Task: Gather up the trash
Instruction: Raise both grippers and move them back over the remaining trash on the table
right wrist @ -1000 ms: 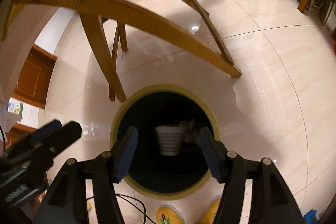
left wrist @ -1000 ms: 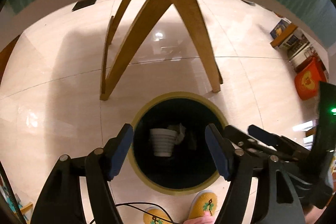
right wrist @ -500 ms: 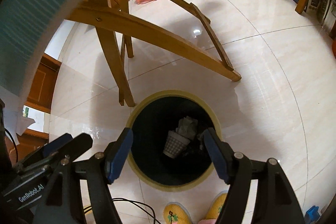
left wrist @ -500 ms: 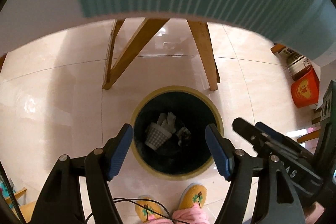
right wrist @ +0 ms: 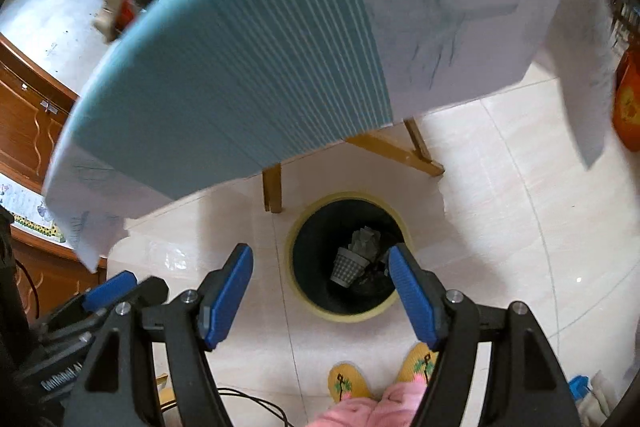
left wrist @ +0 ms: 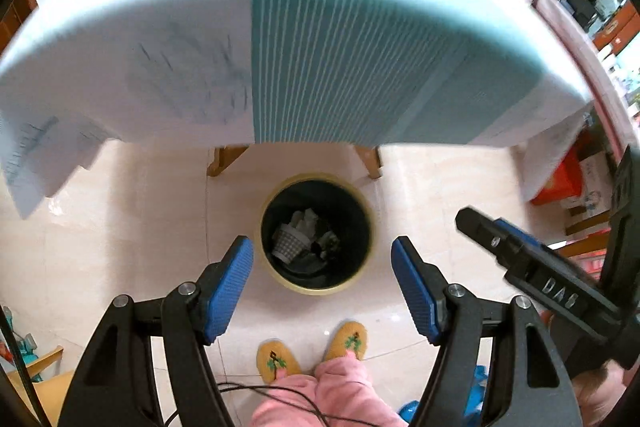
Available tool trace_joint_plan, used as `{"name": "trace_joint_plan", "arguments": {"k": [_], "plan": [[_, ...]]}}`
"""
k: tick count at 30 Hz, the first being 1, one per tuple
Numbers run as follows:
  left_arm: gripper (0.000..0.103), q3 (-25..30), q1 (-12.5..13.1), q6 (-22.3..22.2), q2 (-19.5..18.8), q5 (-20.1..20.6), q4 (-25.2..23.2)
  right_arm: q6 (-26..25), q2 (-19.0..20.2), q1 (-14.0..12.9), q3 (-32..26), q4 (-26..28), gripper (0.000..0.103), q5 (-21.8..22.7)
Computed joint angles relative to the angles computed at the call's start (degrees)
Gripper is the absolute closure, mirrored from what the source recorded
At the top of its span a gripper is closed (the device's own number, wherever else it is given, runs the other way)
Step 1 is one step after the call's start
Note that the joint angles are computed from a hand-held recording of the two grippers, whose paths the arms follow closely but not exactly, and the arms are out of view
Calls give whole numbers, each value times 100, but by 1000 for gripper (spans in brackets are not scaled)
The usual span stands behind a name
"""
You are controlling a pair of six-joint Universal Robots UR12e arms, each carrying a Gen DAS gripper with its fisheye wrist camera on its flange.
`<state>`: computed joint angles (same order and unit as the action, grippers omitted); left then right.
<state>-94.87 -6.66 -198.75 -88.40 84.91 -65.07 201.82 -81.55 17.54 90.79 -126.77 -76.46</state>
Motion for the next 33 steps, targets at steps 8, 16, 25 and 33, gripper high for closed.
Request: {"name": "trace_joint_plan", "arguments": {"k": [8,16,25,33], "plan": [[33,688,231,-10,227,-384,-99,-129,-348,116,-682,523,32,-120],[33,1484,348,525,154,-530,-133,-416,-338,281,-1432,397,32,-431],[33,2031,495,738,34,-611,197,-476,-151,439,-2037,-28,32,-1124],[33,2362,510,1015,-129,-476,356,-738,82,530,-2440,-258,32,-1510]]}}
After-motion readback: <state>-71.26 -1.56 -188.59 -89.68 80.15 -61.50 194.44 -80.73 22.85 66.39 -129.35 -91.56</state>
